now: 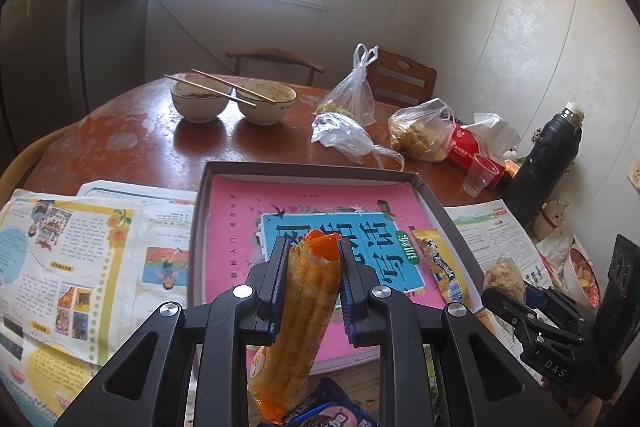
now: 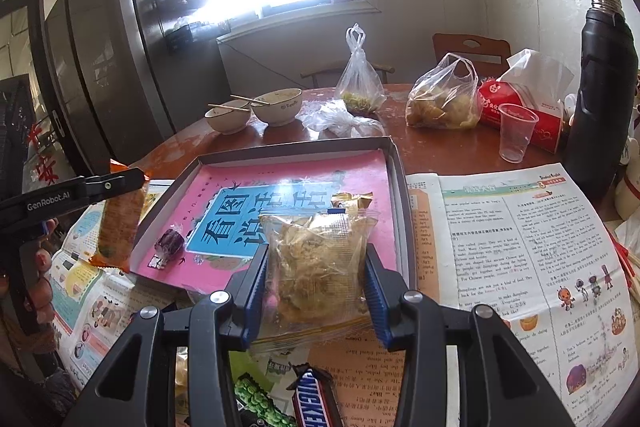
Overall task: Organize snacks
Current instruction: 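Lift both held snacks and carry them over the grey tray, then lower the cracker bag into the tray with the right tool while the left holds the bread stick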
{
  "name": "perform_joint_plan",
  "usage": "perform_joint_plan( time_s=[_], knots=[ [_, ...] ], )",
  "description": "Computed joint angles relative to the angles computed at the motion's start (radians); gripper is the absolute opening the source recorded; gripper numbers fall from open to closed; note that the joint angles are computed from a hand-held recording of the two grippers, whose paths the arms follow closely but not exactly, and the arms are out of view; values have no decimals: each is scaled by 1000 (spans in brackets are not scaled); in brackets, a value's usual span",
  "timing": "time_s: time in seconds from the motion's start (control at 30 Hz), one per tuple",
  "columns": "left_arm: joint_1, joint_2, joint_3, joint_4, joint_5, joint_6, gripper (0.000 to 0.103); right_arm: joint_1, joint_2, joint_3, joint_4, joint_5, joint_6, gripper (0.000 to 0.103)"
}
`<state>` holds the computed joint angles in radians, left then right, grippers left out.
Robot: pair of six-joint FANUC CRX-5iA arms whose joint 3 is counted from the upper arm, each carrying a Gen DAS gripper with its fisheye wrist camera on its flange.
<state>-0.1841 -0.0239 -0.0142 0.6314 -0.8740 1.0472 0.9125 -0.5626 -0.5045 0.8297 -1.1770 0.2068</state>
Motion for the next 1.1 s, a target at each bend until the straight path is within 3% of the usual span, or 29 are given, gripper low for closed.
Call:
perform_joint_plan(
  time_s=[0.53, 1.1],
  knots=[
    [-45, 73, 39, 6, -9, 4, 23, -92, 57, 17, -5, 126, 9, 44],
    [-63, 113, 54, -10, -24, 14, 23, -150, 105, 31, -115, 190, 96, 44]
  ],
)
